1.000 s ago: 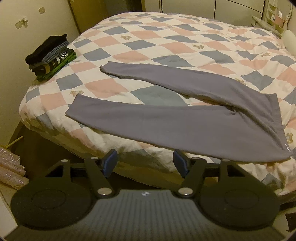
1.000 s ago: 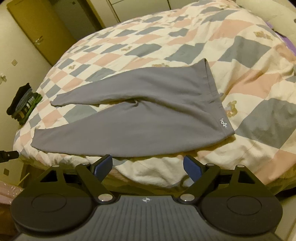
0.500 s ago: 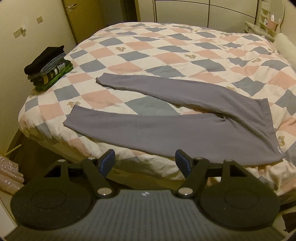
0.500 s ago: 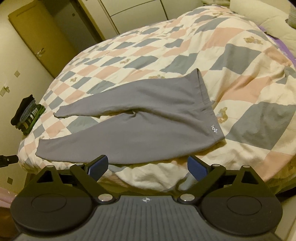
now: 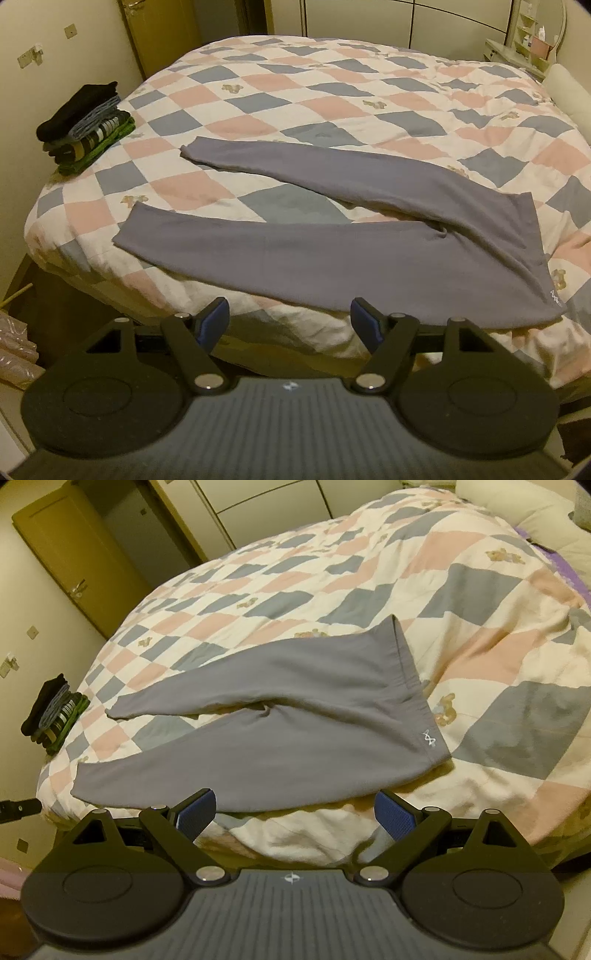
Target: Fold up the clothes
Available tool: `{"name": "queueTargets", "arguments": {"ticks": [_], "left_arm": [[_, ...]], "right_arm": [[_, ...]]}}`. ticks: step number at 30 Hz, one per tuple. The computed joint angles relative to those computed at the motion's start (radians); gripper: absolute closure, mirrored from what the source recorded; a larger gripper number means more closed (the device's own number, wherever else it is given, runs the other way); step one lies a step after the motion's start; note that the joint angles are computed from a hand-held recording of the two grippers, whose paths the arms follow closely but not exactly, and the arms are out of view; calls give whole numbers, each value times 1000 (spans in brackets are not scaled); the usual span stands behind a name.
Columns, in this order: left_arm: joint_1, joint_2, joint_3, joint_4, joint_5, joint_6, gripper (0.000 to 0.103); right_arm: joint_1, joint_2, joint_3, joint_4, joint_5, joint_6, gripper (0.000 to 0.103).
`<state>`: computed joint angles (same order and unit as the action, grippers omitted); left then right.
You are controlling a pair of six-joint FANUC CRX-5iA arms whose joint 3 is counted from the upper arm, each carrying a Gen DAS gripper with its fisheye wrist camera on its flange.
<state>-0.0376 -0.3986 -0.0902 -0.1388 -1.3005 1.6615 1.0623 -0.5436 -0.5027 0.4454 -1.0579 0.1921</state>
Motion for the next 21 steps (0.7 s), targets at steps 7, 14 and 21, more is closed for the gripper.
{"name": "queueTargets", "arguments": {"ticks": [7, 14, 21], "left_arm": [[11, 129, 29, 57, 75, -74, 34], [-15, 406, 163, 171, 177, -214, 43], [-60, 780, 479, 249, 163, -378, 61]], "right_arm": [[-138, 54, 14, -53, 135, 89, 18], [-381, 228, 132, -217, 259, 342, 59], [-605, 501, 362, -415, 262, 595, 66]]}}
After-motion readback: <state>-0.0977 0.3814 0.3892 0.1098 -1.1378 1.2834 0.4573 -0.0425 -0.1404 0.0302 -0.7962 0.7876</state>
